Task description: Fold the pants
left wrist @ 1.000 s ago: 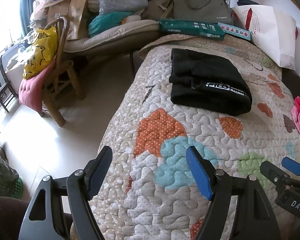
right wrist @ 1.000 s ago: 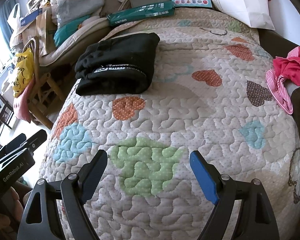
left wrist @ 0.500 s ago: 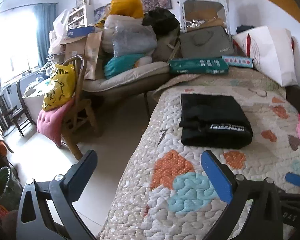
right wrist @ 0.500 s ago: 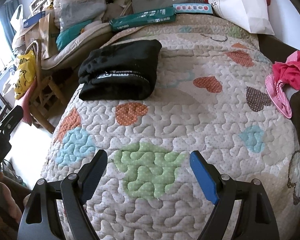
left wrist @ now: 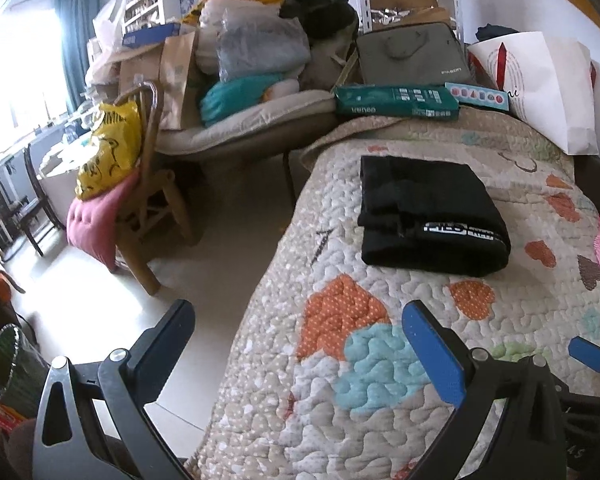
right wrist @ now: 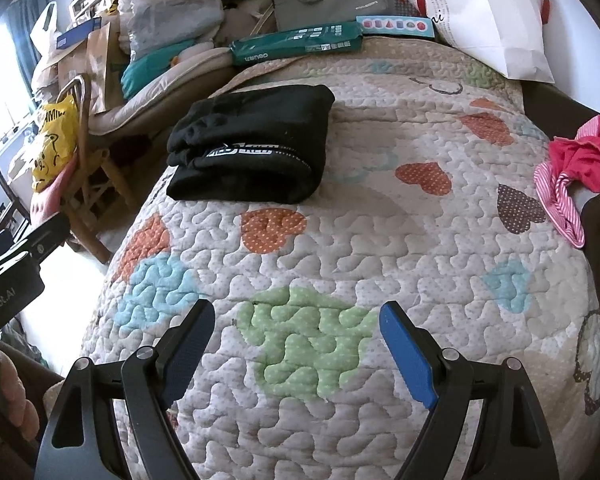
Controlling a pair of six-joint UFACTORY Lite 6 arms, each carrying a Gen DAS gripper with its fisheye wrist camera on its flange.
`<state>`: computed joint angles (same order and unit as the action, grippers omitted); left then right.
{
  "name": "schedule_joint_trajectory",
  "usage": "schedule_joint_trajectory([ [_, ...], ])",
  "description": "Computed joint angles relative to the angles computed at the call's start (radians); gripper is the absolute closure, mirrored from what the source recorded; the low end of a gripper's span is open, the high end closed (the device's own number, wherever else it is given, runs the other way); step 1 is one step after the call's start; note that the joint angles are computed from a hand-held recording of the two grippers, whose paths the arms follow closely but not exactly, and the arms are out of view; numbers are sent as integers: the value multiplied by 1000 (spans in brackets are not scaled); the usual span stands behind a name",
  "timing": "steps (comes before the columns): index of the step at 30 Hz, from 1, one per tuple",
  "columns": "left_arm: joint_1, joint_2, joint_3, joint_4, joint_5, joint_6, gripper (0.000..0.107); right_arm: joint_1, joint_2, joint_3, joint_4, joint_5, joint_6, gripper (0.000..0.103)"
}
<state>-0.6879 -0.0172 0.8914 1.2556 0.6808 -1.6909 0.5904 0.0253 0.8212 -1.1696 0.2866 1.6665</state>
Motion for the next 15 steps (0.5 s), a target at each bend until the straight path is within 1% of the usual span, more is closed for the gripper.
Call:
schedule_joint_trajectory([
  [6, 22, 15, 9, -57, -38, 44, 4, 0, 0, 0, 1, -2, -2, 14],
  [15, 26, 32, 20, -83, -49, 66, 4, 7, 7, 3, -3, 0, 7, 14],
])
